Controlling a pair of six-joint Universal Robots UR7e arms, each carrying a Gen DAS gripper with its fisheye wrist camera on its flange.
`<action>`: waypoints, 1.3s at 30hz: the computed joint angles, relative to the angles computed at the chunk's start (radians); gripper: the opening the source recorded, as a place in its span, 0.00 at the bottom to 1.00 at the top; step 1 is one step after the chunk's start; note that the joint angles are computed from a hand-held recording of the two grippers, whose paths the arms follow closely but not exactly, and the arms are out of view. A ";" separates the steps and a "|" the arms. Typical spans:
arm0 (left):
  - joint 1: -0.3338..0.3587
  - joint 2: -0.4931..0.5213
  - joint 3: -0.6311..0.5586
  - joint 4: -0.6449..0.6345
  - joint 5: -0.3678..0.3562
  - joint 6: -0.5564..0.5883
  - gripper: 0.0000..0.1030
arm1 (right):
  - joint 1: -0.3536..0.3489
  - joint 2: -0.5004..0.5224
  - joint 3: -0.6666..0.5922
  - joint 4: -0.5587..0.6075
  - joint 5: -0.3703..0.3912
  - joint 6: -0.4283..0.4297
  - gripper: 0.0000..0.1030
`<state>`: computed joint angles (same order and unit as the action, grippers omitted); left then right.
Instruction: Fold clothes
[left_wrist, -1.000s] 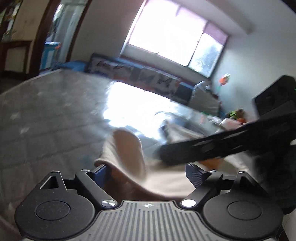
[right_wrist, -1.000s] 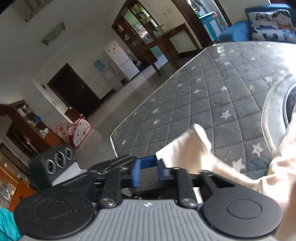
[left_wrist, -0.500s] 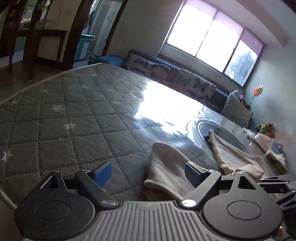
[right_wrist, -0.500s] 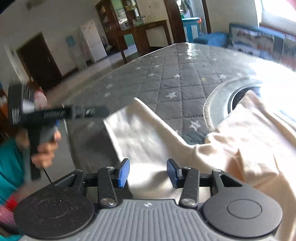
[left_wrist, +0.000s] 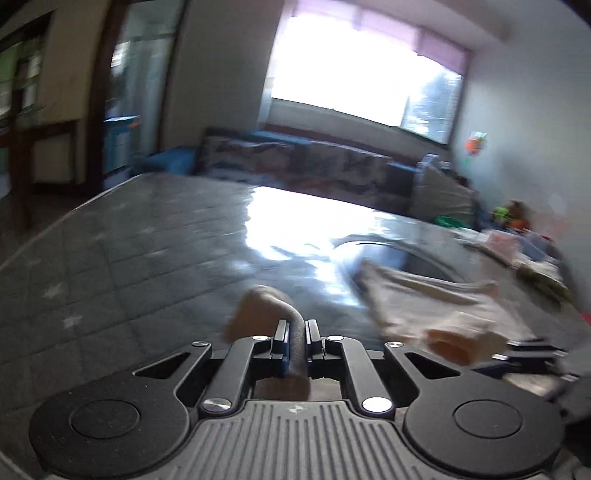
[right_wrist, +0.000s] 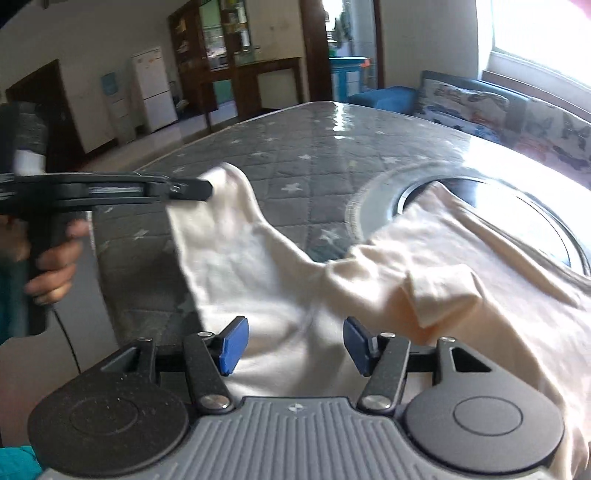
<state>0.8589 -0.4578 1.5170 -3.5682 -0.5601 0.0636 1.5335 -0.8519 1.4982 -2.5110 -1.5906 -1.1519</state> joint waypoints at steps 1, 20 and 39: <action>-0.004 0.000 0.004 0.021 -0.051 0.006 0.09 | -0.003 0.004 -0.002 -0.010 -0.005 0.011 0.59; 0.013 0.019 -0.022 0.207 -0.072 -0.092 0.36 | -0.014 0.006 0.056 -0.099 -0.009 -0.040 0.98; 0.058 0.085 -0.193 -0.281 0.349 0.341 0.08 | 0.006 -0.001 0.057 -0.072 -0.024 -0.033 1.00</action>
<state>0.9166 -0.3724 1.3245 -3.8490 -0.2107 0.4048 1.5392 -0.8526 1.5555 -2.5825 -1.6145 -1.1850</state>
